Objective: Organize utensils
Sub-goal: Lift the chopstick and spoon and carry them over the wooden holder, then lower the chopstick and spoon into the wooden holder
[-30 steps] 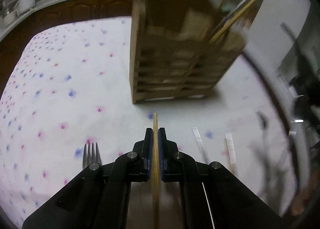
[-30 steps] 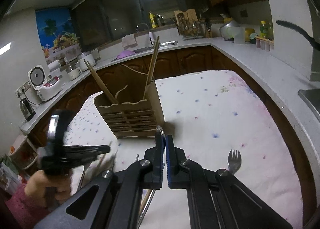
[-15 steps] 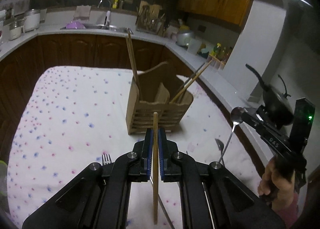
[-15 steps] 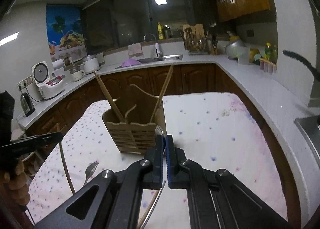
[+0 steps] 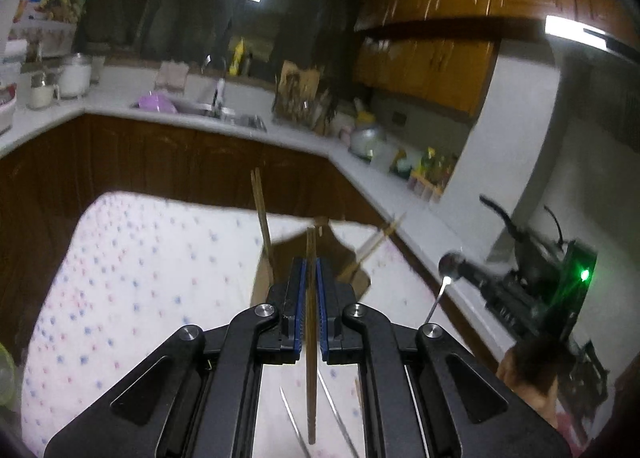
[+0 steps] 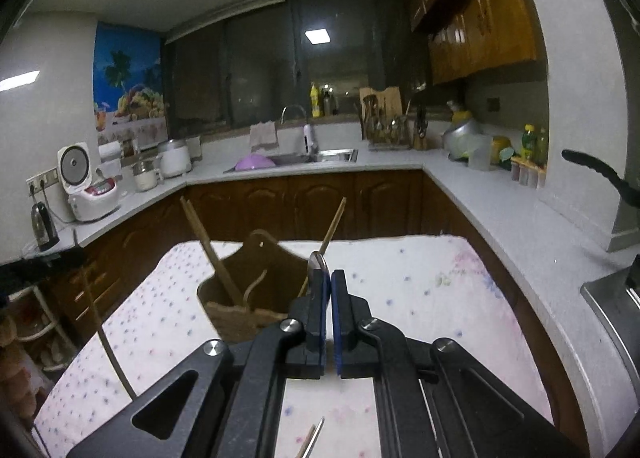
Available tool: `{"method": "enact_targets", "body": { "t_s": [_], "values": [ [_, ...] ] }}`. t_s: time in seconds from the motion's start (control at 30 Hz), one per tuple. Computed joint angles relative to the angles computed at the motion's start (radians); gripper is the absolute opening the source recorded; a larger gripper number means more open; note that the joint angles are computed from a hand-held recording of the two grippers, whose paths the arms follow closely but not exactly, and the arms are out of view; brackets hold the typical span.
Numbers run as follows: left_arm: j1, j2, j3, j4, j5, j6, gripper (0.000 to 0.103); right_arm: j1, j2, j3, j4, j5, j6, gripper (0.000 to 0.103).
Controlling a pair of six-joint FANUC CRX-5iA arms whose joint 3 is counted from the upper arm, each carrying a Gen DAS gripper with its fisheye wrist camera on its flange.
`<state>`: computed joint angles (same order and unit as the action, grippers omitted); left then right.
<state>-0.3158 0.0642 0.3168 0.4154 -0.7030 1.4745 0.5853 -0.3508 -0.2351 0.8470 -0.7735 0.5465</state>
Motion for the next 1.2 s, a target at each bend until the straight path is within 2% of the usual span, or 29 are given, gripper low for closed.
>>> {"method": "enact_targets", "body": {
  "t_s": [0.13,0.33,0.37,0.43,0.53,0.67,0.73,0.87,0.97,1.2],
  "values": [
    [-0.004,0.024,0.056,-0.044,0.062,0.043,0.004,-0.027,0.031,0.011,0.060,0.029,-0.035,0.002],
    [0.000,0.110,0.185,-0.097,0.115,0.132,0.004,-0.093,0.100,0.017,0.274,0.098,-0.170,0.002],
    [-0.002,0.123,0.207,-0.119,0.121,0.156,0.004,-0.105,0.112,0.019,0.317,0.109,-0.199,0.002],
    [-0.011,0.161,0.287,-0.229,0.116,0.254,0.004,-0.131,0.140,0.026,0.401,0.126,-0.250,0.002],
    [-0.016,0.217,0.378,-0.300,0.106,0.336,0.004,-0.167,0.179,0.031,0.536,0.145,-0.325,0.002],
    [-0.027,0.264,0.435,-0.387,0.135,0.424,0.004,-0.198,0.227,0.033,0.677,0.151,-0.388,0.002],
    [-0.044,0.294,0.477,-0.466,0.126,0.486,0.004,-0.207,0.243,0.024,0.731,0.154,-0.412,0.002],
    [-0.061,0.325,0.484,-0.516,0.113,0.520,0.004,-0.210,0.266,-0.004,0.778,0.161,-0.433,0.002],
    [-0.066,0.311,0.419,-0.550,0.153,0.558,0.004,-0.214,0.266,-0.034,0.814,0.166,-0.457,0.002],
    [-0.056,0.294,0.301,-0.460,0.180,0.464,0.005,-0.198,0.248,-0.069,0.722,0.177,-0.415,0.002]
  ]
}}
